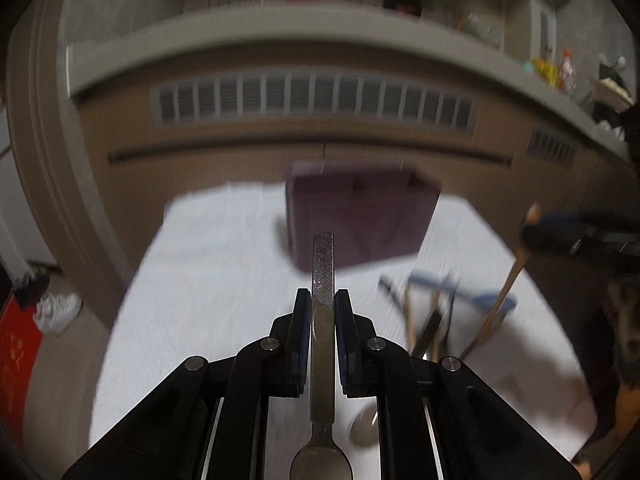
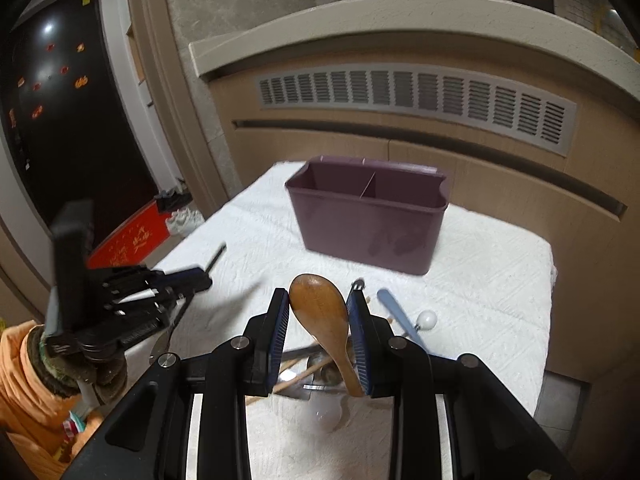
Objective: Organize utensils
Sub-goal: 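Carry both spoons over the maroon holder and open both grippers to drop them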
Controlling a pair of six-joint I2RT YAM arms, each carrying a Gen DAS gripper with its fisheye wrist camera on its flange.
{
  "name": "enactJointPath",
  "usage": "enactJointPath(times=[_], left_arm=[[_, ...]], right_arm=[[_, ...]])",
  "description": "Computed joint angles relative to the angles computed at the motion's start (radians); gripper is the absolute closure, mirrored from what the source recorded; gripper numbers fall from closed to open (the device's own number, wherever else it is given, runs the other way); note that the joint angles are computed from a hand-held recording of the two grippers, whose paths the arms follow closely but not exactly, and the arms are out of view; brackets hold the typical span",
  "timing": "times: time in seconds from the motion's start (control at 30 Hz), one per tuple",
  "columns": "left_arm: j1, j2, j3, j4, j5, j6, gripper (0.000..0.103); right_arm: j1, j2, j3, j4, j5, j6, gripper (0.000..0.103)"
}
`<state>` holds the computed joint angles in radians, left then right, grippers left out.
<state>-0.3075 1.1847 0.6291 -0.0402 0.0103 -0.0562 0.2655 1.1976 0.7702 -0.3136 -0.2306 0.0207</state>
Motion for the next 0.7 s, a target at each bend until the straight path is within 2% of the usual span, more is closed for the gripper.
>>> enactJointPath(times=[0.13, 0.3, 0.5, 0.6, 0.7], left_arm=[[-0.034, 0.002, 0.156, 0.037, -0.039, 0.001, 0.091], [-0.030, 0.131, 0.343, 0.191, -0.025, -0.030, 0.091], [-0.025, 0.315, 0.454, 0.418, -0.011, -0.061, 0.091], [-0.033, 0.400, 0.509, 0.461, -0.047, -0.028, 0.091], [-0.019, 0.491, 0.537, 0.550, -0.045, -0.060, 0.091]], right_arm=[[-0.033, 0.016, 0.087, -0.002, -0.028, 0.002, 0.075], [-0.078, 0.085, 0.308, -0.011, -0.055, -0.005, 0.075], [-0.125, 0.203, 0.495, 0.034, -0.070, -0.014, 0.075], [-0.153, 0.283, 0.557, 0.057, -0.094, -0.015, 0.075], [-0.180, 0.368, 0.596, 0.099, -0.138, -0.003, 0.075]])
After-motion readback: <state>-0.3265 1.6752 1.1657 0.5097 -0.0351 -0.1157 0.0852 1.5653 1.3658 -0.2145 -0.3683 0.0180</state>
